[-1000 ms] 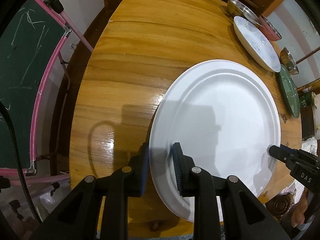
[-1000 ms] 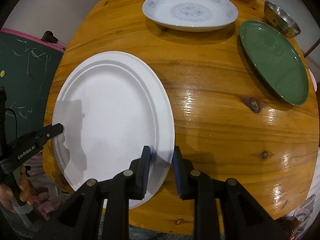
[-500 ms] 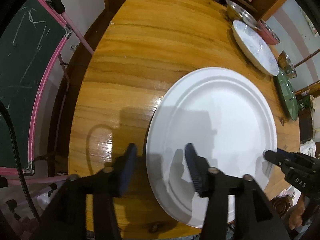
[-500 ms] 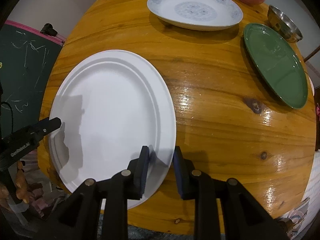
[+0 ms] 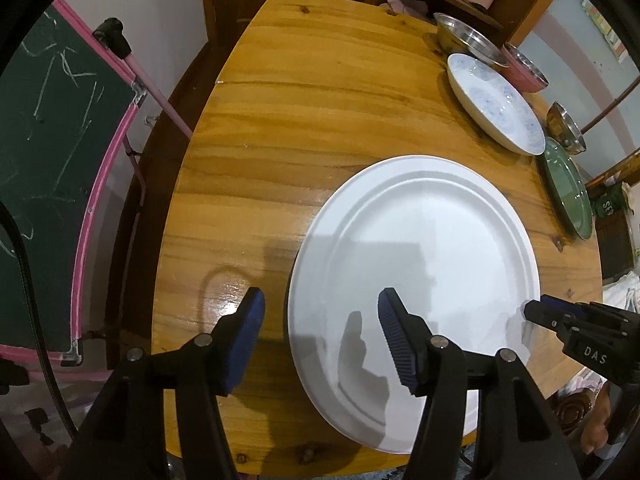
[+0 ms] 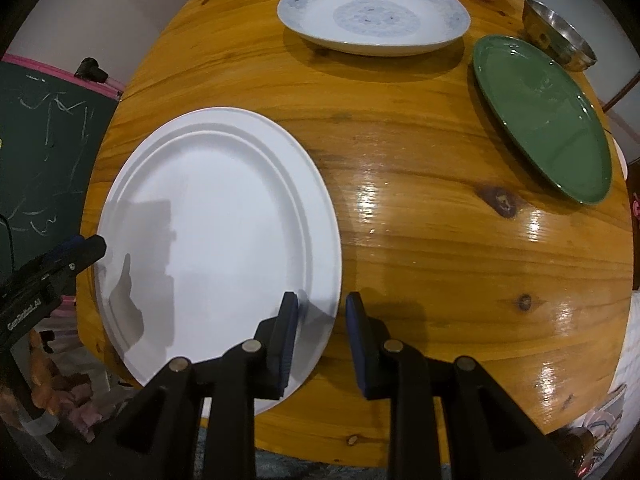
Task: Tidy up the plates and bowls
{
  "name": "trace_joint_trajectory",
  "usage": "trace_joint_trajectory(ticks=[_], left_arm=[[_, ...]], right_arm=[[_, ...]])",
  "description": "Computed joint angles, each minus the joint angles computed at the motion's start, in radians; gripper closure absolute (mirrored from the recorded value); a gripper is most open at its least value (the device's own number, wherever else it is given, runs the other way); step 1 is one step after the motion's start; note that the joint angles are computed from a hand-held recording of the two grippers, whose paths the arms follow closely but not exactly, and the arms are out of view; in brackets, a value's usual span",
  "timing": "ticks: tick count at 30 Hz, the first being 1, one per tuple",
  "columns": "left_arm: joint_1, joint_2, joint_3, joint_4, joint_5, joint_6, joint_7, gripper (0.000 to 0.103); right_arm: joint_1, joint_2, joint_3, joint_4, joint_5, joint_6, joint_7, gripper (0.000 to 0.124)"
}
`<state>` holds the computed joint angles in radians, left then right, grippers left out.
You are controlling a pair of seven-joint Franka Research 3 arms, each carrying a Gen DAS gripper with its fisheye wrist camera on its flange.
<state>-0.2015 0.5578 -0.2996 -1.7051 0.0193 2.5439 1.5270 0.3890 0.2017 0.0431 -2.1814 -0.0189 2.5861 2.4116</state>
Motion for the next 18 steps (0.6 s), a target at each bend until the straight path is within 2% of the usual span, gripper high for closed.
trace_joint_trajectory(ticks=[3, 7, 16, 18], left_arm=[[-0.001, -0.018, -0.001, -0.02, 0.005, 0.024, 0.0, 0.038], [-0.007, -0.053, 0.003, -0.055, 0.023, 0.065, -0.005, 0.036], [0.007, -0.122, -0.021, -0.11, -0.01, 0.098, 0.018, 0.035], [0.006, -0.142, -0.025, -0.128, -0.017, 0.111, 0.025, 0.032]], right_arm=[[0.008, -0.009, -0.008, -0.004, -0.036, -0.009, 0.029, 0.097], [0.014, -0.029, -0.011, -0.016, -0.083, -0.006, 0.071, 0.089], [0.008, -0.085, 0.004, -0.054, -0.148, 0.019, 0.111, 0.088], [0.007, -0.106, 0.008, -0.07, -0.169, 0.024, 0.124, 0.088]])
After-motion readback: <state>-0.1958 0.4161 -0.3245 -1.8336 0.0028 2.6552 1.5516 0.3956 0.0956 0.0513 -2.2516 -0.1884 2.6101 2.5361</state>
